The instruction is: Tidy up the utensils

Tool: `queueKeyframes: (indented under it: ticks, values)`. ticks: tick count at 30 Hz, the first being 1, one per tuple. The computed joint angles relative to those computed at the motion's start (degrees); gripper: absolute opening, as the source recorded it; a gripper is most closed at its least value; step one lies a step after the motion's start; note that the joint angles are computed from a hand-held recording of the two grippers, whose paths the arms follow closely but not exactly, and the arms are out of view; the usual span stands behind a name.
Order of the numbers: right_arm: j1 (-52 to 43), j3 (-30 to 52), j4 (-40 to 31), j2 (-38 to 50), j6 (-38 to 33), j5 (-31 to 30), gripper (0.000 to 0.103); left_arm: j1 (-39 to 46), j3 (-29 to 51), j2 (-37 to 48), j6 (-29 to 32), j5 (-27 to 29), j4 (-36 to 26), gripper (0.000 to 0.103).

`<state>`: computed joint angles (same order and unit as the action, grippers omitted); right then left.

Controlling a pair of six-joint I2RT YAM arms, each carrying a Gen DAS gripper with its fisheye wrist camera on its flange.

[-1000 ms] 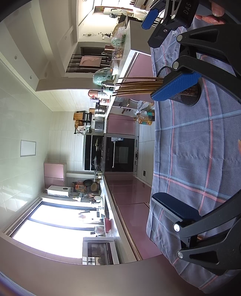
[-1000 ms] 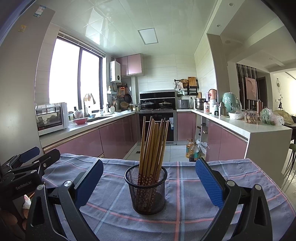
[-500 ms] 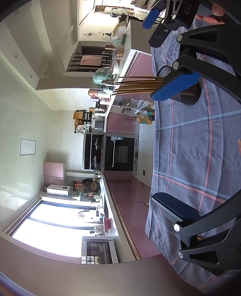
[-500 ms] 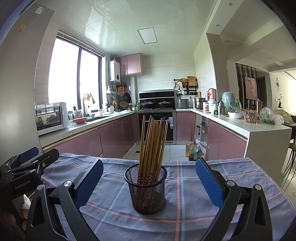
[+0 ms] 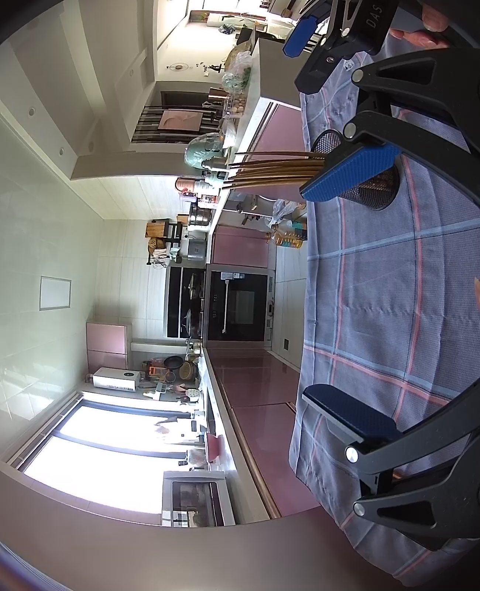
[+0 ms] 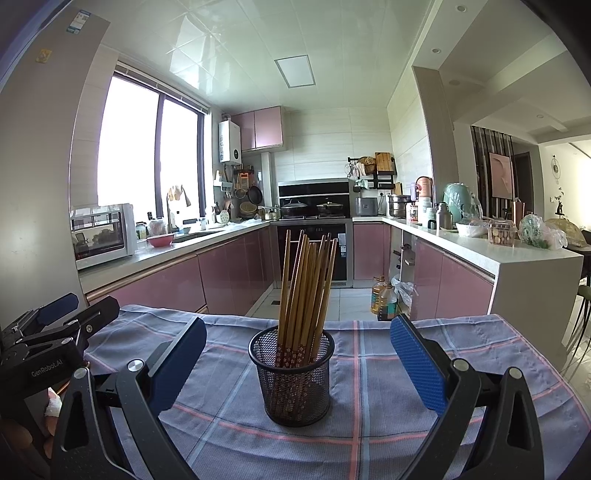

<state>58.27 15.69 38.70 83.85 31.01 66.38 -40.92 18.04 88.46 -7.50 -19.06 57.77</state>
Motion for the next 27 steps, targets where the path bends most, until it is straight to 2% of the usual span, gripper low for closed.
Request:
queueKeyframes:
  ticks: [19,24,27]
  values:
    - [-0.65,-1.09,0.59,0.13,0.41,-0.85,0.096,-0.39,1.33,1.36,-1.23,-0.84,-2.41,0.097]
    - [-2.36,-1.78,-3.31,-0.77,3.45,-2.39,0.096,-1.13,1.95,2.50,-0.91,-1.57,-2.65,0.097]
    - [-5.33,-2.97,-6.32,-2.12,5.41,-6.33,0.096,0.50,3.68,2.93,-2.43,1.29,-6.57,0.097]
